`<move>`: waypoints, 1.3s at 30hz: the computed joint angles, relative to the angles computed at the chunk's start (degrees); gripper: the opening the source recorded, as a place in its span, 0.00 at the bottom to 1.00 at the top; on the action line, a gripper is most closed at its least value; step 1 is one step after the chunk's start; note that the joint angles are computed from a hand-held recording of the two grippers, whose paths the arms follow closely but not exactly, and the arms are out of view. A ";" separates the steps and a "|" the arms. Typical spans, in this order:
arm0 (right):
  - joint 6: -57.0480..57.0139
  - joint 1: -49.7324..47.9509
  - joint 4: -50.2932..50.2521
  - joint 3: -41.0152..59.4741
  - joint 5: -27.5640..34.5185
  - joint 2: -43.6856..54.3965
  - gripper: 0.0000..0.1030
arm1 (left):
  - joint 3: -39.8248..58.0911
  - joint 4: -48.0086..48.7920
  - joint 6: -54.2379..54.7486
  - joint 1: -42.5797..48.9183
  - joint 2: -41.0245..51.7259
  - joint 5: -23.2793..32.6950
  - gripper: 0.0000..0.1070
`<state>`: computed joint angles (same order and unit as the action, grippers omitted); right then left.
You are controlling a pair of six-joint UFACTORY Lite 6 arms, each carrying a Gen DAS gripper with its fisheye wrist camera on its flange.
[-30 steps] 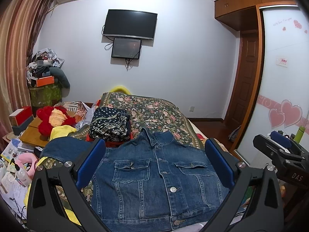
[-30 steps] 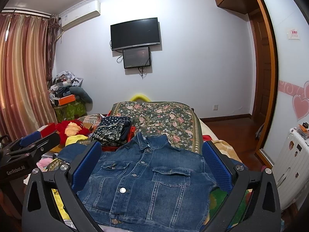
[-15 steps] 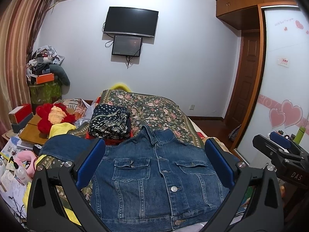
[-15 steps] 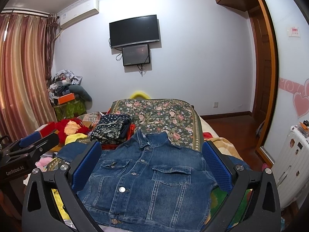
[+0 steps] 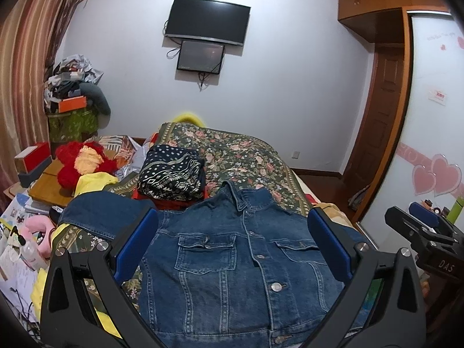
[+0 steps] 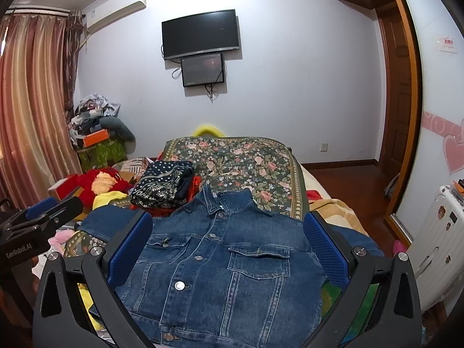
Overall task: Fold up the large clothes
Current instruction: 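Grasp the denim jacket sleeve with the left gripper and lift it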
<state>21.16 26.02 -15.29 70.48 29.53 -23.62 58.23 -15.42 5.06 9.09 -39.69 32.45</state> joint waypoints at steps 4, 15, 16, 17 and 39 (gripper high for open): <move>-2.86 -0.65 2.56 2.34 -0.07 3.90 1.00 | 0.72 -6.53 6.91 5.03 3.77 -0.71 0.96; -14.35 -3.77 13.76 10.34 0.39 18.21 1.00 | 4.55 -7.38 13.45 15.37 20.93 -8.28 0.96; -15.71 -4.31 15.31 12.20 0.92 20.52 1.00 | 5.14 -7.75 14.02 16.44 22.79 -8.81 0.96; -16.56 -4.72 16.40 13.46 1.23 22.37 1.00 | 5.71 -8.75 15.24 17.66 24.55 -9.23 0.96; -13.04 -7.77 17.81 41.91 15.61 54.90 1.00 | 51.49 -23.22 23.59 40.41 84.75 4.61 0.96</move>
